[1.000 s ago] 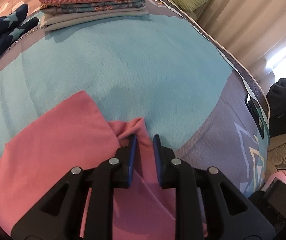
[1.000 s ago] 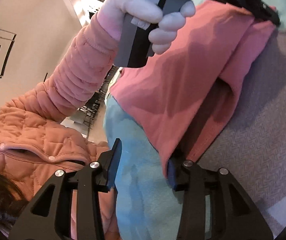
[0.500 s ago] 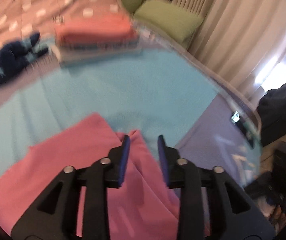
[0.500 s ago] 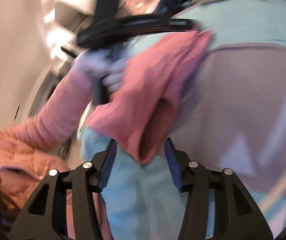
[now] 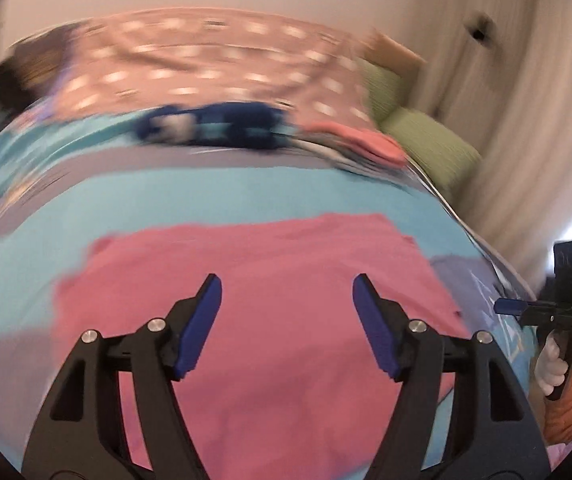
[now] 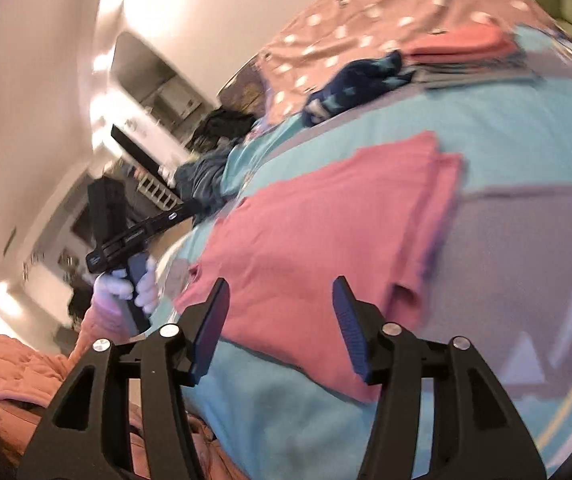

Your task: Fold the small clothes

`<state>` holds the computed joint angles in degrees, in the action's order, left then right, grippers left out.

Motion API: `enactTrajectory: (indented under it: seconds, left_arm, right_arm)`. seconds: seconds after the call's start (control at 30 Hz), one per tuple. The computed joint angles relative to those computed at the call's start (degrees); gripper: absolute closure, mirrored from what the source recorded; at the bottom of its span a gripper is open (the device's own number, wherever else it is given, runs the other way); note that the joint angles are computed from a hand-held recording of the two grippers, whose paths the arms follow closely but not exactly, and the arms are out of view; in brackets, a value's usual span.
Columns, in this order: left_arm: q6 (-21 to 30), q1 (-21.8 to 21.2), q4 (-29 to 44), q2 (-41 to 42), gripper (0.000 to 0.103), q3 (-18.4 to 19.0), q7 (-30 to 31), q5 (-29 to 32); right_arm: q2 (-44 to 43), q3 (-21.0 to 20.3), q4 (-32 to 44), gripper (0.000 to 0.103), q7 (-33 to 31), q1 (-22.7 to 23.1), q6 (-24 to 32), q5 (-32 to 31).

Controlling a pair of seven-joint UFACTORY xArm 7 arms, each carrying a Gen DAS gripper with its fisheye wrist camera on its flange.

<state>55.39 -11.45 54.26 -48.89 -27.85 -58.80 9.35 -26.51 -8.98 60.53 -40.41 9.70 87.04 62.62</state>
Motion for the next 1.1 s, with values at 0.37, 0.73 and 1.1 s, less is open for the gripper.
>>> enactTrajectory:
  seconds: [0.37,0.73,1.1]
  left_arm:
    - [17.6,-8.0,-14.9,-36.4,0.079,-0.1,-5.2,-13.4]
    - [5.6,-13.5,-23.3,-36.2,0.058,-0.3,2.8,-19.9]
    - [0.0,-17.6,-29.4,-38.4,0.058,1.9,2.9,-22.1]
  right_arm:
    - [4.0,13.4,7.4,0.042,7.6,9.7,-10.2,-4.4]
    - [9.6,20.1,15.9,0.042,16.8,18.8,-18.4,-14.9]
    - [29.4,28.6,38.0,0.041,29.4,26.4,-21.8,-39.6]
